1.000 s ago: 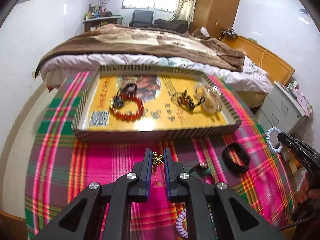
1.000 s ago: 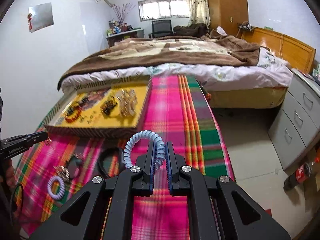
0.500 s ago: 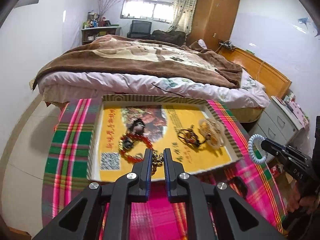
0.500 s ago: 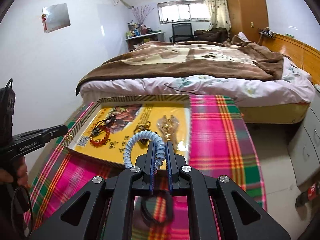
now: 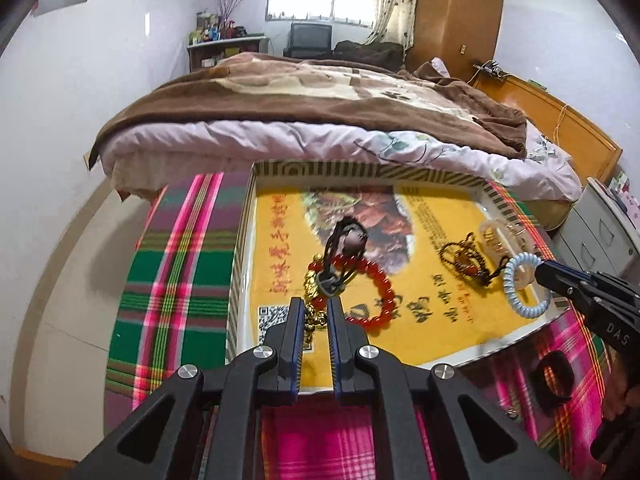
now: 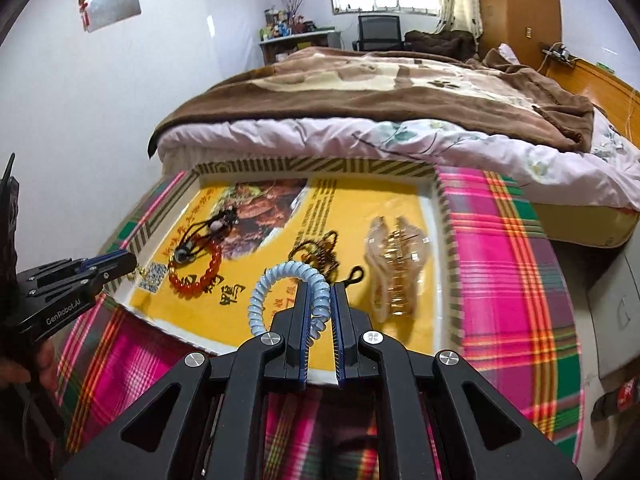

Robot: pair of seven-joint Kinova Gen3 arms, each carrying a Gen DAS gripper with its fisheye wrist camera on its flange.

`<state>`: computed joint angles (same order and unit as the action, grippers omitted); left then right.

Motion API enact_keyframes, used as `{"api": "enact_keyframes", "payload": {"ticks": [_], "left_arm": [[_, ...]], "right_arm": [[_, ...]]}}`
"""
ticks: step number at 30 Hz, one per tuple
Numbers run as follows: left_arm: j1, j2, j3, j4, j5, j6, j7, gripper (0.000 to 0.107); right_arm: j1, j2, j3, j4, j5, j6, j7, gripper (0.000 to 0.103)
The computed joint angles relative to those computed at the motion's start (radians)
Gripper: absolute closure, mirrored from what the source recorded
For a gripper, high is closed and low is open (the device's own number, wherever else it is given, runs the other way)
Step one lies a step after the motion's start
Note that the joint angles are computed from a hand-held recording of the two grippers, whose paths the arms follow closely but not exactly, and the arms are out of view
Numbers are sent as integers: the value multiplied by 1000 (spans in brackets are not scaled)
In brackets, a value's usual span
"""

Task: Organize jewelry
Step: 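Carry the blue coil and gold chain with both grippers into the yellow tray, then open both grippers to release the blue coil and gold chain in the tray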

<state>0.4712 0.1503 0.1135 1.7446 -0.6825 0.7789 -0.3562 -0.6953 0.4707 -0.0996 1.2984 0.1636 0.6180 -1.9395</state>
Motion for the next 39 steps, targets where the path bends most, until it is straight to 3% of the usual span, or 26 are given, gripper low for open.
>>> {"api": "enact_keyframes", "payload": {"ticks": [7,22,24,26,34,39], "left_arm": [[3,30,-12,1,-9,33,-3,96],[-15,41,-29,9,47,5,-35,95],[-14,43,-30,5,52,11,-37,92],[-9,42,-29,3,46,14,-35,80],[14,18,-17,-3,35,28,-11,49],[26,-22,11,8,12,42,16,47]], "right_arm": [[-16,66,-2,-79,-3,71,21,93],[-36,119,9,-149,-15,152,31,93],[-32,117,5,-145,-21,148,35,93],[-29,112,3,-139,-24,141,35,92],[-23,57,2,-78,-26,103,19,88],[-2,-12,-12,11,-36,39,11,84]]}}
